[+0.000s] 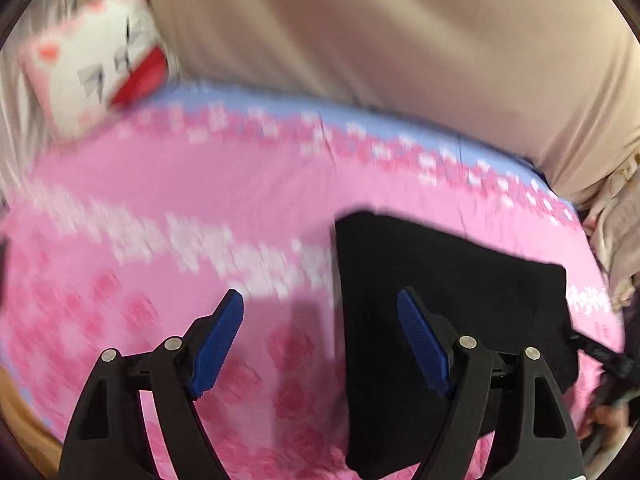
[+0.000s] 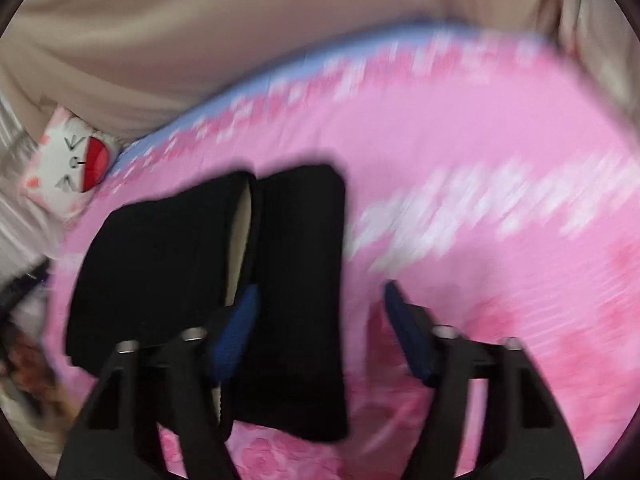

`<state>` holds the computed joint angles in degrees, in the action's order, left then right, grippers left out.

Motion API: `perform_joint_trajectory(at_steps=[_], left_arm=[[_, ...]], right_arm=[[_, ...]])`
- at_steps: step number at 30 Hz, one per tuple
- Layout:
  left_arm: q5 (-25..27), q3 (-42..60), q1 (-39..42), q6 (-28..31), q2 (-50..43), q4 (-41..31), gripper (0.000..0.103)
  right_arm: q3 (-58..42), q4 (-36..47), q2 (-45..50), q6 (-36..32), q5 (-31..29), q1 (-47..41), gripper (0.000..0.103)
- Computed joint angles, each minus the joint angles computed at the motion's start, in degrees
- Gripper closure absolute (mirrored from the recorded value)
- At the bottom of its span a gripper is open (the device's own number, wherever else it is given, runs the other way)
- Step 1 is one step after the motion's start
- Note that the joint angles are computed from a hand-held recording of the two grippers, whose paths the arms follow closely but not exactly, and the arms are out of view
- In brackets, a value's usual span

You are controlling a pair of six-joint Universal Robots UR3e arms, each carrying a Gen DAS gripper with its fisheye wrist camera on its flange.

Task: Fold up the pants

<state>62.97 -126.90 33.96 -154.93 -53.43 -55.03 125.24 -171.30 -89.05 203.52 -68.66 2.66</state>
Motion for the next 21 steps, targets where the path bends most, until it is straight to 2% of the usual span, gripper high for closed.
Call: perform_joint_trajectory(at_steps=[2, 4, 7, 8, 10, 11, 12, 13, 14, 15, 16, 19, 21], left_arm=[[0.6, -0.2, -0.2, 0.1, -2.2, -1.8, 0.027], [1.8, -1.1, -1.5, 0.2, -1.7, -1.9, 0.026], [0.7, -1.8, -0.6, 3.4, 0.4, -4.2, 0.026], [0.4, -2.1, -0.7, 4.0, 0.3, -4.2, 0.025], [1.8, -4.1, -2.4, 2.9, -1.4, -0.3, 0.019], [2.2, -4.7, -3.1, 2.4, -2.3, 1.0, 0.018], [2.6, -4.6, -4.0, 1.9, -3.8, 2.0, 0.018], [2.9, -4.3, -3.9, 1.8, -3.3, 1.6, 0.019], [2.2, -3.7, -3.0, 2.2, -1.7, -0.1, 0.019], [1.2, -3.4, -2.1, 2.7, -0.5, -1.4, 0.019], [-0.4, -2.8, -1.0, 3.4, 1.4, -3.2, 0.019], [-0.3, -1.9, -4.5, 1.5, 0.2, -0.4, 0.019], [3.2, -1.8, -9.5, -1.7, -3.3, 4.3, 0.019]], right_arm=[[1.3, 0.3, -2.9, 0.4, -0.6, 0.9, 0.08], [5.9, 0.1, -11.1, 2.4, 3.4, -0.8, 0.082], [9.3, 4.1, -21.9, 4.4, 0.2, 1.2, 0.082], [9.7, 4.8, -22.2, 4.6, -2.2, 2.2, 0.082], [10.8, 6.6, -17.8, 2.7, -5.1, 2.1, 0.074], [13.8, 5.0, -17.9, 3.2, -2.3, -0.7, 0.066], [16.2, 3.3, -20.3, 8.4, -0.5, -2.5, 0.065], [16.1, 3.8, -23.6, 10.3, -3.0, -2.0, 0.065], [13.7, 5.1, -24.4, 11.0, -8.2, 0.9, 0.065], [8.8, 5.6, -23.7, 10.8, -15.9, 6.3, 0.065], [4.5, 6.5, -21.9, 10.4, -19.1, 9.5, 0.065], [-10.1, 6.2, -10.1, 5.0, -16.9, 14.7, 0.067], [-18.4, 7.7, -1.0, 1.3, -15.1, 16.3, 0.07]])
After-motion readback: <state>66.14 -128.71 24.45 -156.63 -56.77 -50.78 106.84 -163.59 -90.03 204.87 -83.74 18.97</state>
